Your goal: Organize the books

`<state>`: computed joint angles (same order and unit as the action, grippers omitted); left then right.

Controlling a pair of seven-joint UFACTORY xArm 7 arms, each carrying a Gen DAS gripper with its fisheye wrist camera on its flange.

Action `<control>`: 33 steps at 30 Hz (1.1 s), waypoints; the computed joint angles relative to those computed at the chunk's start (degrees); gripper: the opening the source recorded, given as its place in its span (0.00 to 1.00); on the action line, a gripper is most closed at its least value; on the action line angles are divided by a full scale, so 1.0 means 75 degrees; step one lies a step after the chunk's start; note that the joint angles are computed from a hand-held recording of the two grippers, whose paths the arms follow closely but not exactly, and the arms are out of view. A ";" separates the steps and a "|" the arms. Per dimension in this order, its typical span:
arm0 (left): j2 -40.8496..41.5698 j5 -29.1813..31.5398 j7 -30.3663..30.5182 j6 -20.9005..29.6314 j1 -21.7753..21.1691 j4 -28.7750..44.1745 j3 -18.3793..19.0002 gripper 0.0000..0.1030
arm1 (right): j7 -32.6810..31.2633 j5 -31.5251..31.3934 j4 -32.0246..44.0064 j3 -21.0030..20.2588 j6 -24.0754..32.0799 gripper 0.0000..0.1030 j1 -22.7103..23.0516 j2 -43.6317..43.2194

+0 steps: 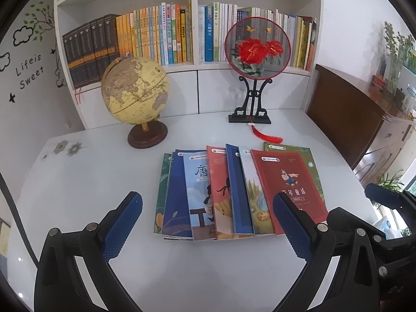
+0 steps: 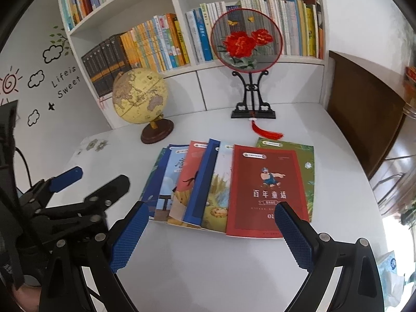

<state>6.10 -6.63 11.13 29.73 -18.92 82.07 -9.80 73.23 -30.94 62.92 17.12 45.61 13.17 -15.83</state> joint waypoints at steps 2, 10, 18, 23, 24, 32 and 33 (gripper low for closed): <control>0.0040 0.0017 -0.0023 0.0043 0.0006 0.0042 0.0013 0.98 | 0.0141 -0.0297 0.0179 0.0158 0.0292 0.95 -0.0039 0.0095; 0.0177 0.0487 -0.0189 0.0218 -0.0089 0.0157 0.0021 0.98 | 0.0315 -0.0305 -0.0019 -0.0074 -0.0058 0.95 0.0075 0.0076; 0.0318 0.0906 -0.0431 0.0025 -0.0188 0.0259 0.0056 0.98 | 0.0323 -0.0336 -0.0158 -0.0110 -0.0313 0.95 -0.0062 0.0066; 0.0464 0.0997 -0.0504 0.0137 -0.0220 0.0355 0.0046 0.98 | 0.0234 -0.0140 -0.0250 -0.0169 -0.0384 0.95 -0.0137 0.0081; 0.0503 0.0901 -0.0401 0.0186 -0.0202 0.0392 0.0014 0.98 | 0.0198 -0.0098 -0.0278 -0.0190 -0.0426 0.95 -0.0137 0.0080; 0.1339 -0.0292 0.1112 0.1559 -0.0193 0.1353 -0.0276 0.98 | 0.0670 -0.0701 -0.1631 -0.0202 -0.1743 0.95 -0.0739 -0.0722; 0.1404 -0.0343 0.1173 0.1609 -0.0210 0.1421 -0.0288 0.98 | 0.0657 -0.0665 -0.1913 -0.0270 -0.2015 0.95 -0.0825 -0.0885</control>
<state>16.63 -9.20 19.93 41.79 -20.50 92.73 -11.96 78.15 -35.93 48.57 15.09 30.49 6.98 -22.46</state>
